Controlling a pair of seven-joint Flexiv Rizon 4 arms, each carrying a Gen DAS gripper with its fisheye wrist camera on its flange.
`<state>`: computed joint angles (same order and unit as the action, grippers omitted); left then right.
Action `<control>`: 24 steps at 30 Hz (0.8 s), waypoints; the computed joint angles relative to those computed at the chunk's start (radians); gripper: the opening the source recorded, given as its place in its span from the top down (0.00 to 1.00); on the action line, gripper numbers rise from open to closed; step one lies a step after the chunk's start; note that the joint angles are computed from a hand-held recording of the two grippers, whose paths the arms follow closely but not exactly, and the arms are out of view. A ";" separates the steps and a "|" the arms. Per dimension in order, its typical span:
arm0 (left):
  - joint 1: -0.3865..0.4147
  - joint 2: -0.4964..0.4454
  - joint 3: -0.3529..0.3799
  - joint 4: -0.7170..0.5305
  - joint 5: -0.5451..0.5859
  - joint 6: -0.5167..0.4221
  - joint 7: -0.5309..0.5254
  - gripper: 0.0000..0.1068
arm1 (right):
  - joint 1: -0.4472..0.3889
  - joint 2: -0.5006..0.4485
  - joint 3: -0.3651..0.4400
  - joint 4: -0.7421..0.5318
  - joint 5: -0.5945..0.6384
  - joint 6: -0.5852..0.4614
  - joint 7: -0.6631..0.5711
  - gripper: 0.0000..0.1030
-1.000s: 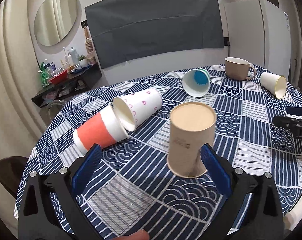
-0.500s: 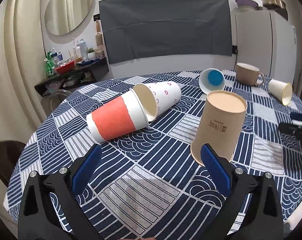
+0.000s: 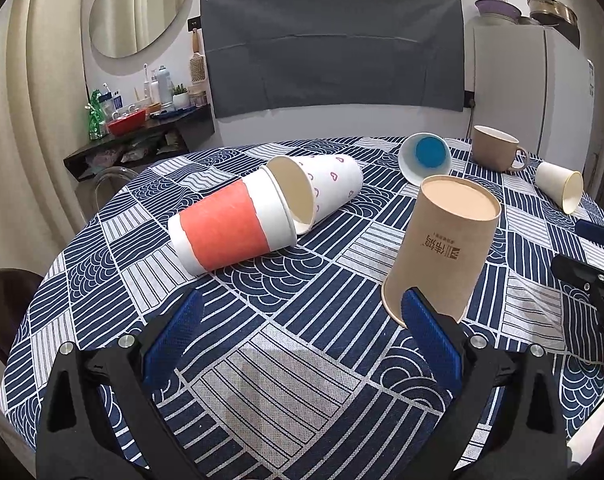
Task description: Flip cup upside down
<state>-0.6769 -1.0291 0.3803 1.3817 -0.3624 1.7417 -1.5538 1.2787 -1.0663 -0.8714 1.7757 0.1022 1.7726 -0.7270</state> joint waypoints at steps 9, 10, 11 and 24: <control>-0.007 0.002 0.006 0.014 -0.010 0.017 -0.001 0.09 | -0.016 0.013 0.021 -0.003 -0.007 -0.006 0.008 0.08; -0.008 0.002 0.005 0.015 -0.011 0.017 0.002 0.09 | -0.018 0.014 0.022 -0.003 -0.009 -0.007 0.008 0.08; -0.005 0.004 0.000 0.015 -0.008 0.014 0.009 0.09 | -0.020 0.016 0.026 -0.003 -0.011 -0.007 0.008 0.08; -0.046 -0.014 0.066 0.002 -0.007 0.000 0.001 0.09 | -0.032 0.025 0.040 -0.006 -0.027 -0.010 0.007 0.08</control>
<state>-0.7233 -1.0434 0.4462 1.3840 -0.3690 1.7413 -1.5529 1.2468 -1.0412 -0.8311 1.7697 0.0753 1.7625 -0.7202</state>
